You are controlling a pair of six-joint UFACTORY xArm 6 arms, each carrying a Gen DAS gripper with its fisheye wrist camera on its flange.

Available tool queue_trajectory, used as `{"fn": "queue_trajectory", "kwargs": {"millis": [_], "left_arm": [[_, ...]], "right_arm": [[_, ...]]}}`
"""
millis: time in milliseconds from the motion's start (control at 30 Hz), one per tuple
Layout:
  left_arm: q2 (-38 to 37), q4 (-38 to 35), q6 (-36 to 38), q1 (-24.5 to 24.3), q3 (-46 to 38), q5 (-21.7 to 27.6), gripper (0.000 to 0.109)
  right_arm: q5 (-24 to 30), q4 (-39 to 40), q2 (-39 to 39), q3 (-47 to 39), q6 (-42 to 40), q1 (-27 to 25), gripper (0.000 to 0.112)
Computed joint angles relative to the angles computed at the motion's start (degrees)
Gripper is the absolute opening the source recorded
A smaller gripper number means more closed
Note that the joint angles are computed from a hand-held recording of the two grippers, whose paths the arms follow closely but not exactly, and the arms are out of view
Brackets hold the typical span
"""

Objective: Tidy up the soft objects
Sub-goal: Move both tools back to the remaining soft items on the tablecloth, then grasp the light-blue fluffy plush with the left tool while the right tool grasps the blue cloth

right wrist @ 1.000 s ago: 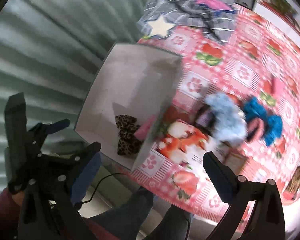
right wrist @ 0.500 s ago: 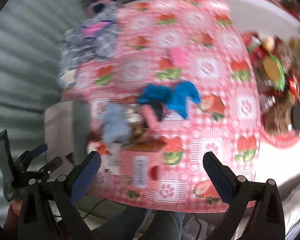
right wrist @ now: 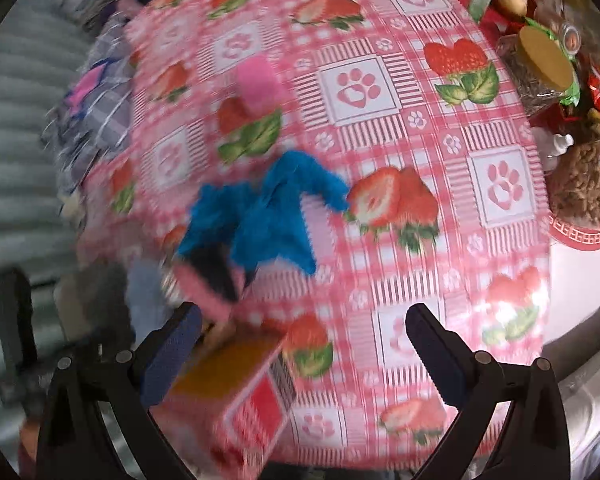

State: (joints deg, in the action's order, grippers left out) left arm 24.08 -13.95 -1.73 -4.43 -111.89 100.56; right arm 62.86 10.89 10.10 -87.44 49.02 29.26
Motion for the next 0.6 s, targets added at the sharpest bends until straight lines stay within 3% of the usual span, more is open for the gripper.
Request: {"fn": "queue_trajectory", "kwargs": {"millis": [233,367,600], "left_arm": [[5.89,0.55,-7.28,-1.20,-5.10,3.07,0.103],[6.87,3.87,-9.62,-2.04,-5.54,4.34,0.102],[6.11,5.65,-10.55,-1.82,-3.95,4.98,0.066]], "right_arm": [[1.32,-0.12,12.04,-8.96,-3.86,-2.20,0.103],[7.38,-1.98,19.30,-15.92,-7.75,-1.96,0.103],[6.76,-9.49,8.90,-0.71,-3.56,-5.35,0.103]]}}
